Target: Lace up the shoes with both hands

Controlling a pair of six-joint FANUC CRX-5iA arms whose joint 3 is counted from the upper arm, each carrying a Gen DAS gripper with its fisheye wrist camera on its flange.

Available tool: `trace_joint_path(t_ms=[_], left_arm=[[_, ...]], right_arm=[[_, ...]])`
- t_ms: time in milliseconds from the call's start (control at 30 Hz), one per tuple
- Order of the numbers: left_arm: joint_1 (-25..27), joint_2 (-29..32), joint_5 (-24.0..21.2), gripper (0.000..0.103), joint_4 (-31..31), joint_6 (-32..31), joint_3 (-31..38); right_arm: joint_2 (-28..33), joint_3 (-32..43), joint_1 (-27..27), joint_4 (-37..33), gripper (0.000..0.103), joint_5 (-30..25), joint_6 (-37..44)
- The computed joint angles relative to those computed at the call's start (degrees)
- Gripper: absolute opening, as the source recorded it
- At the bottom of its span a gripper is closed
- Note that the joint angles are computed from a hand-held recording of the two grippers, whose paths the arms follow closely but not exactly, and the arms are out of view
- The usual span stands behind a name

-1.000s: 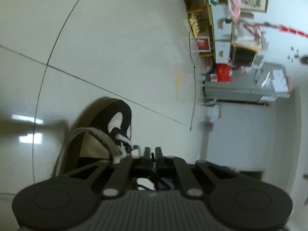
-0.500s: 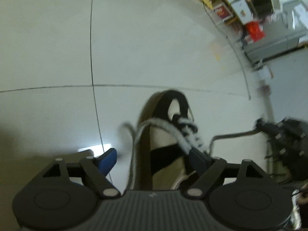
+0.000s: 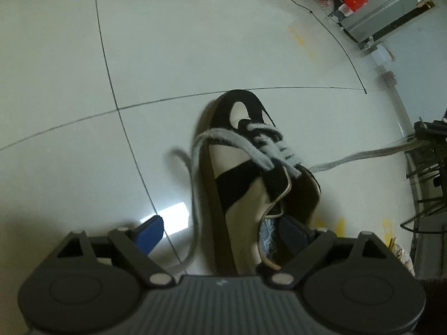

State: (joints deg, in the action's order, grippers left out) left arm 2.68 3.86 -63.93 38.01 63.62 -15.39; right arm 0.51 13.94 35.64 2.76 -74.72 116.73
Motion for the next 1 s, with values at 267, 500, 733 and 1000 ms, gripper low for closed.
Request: trace_joint_path(t_ms=[267,500,733,1000], left_arm=[[-1.6,-0.6,0.2,0.091,-2.1,-3.1,1.1],[-1.7,-2.0,1.0,0.091,-3.9,-5.6,1.1],[-2.0,-2.1,1.4,0.087,-3.6,-7.0,1.3],[-2.4,-2.7,2.7,0.061,-2.5,-9.7,0.6]], right_arm=[[3.7,6.4,0.6,2.9,0.003,-8.2,5.9],[5.6,8.4,2.2,4.8,0.003,-9.3,8.8],[5.3,7.1,2.2,4.8,0.003,-8.1,7.9],[5.3,5.6,2.3,2.9,0.003,-6.6,6.9]])
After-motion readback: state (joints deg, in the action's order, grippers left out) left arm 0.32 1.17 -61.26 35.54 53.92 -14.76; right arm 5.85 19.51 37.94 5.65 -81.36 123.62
